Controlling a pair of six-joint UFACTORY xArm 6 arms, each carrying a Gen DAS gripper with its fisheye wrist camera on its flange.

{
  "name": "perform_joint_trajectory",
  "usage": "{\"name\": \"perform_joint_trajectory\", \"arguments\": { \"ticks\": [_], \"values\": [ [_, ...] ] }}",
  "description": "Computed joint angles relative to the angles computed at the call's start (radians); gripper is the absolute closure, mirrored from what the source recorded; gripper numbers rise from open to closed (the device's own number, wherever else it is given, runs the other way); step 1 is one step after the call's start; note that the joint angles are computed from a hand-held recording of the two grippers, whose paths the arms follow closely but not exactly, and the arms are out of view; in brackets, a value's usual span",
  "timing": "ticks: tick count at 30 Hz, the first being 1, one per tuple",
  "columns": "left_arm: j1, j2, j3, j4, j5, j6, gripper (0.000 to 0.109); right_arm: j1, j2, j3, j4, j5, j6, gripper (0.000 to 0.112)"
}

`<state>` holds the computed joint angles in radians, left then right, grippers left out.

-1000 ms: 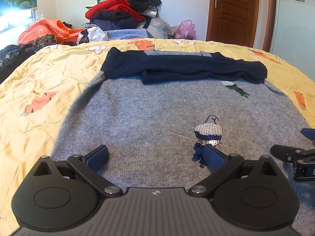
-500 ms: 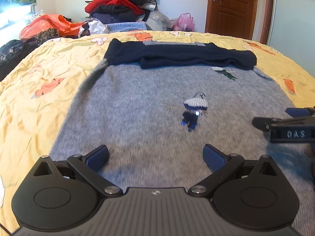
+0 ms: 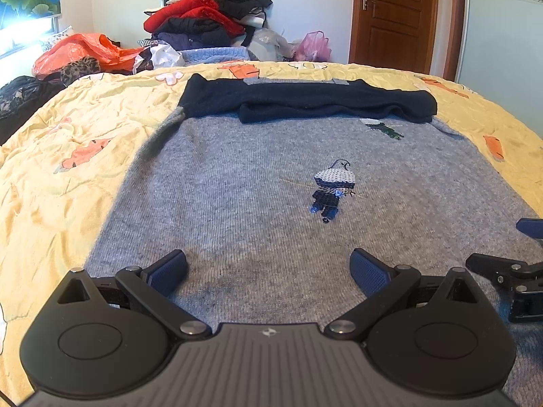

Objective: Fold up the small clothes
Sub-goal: 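Move both grippers down to the ribbed hem of the grey sweater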

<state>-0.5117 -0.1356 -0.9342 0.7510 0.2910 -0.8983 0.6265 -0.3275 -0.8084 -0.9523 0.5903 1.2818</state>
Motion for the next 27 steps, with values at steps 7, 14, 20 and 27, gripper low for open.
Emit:
{"name": "perform_joint_trajectory", "arguments": {
  "ticks": [7,14,20,27],
  "values": [
    [-0.002,-0.008,0.006,0.008,0.003,-0.011,0.006,-0.004,0.006,-0.003,-0.002,-0.009,0.001,0.009],
    [-0.019,-0.077,0.07,0.04,0.022,-0.042,0.006,-0.004,0.002,0.002,-0.008,-0.009,0.009,0.009],
    [-0.037,-0.173,0.153,-0.102,0.036,0.084,0.006,0.032,-0.039,0.027,0.003,0.037,0.003,0.01],
    [-0.086,-0.369,0.3,-0.294,0.102,0.304,0.006,0.101,-0.256,0.195,0.138,0.031,-0.153,0.01]
  ]
}}
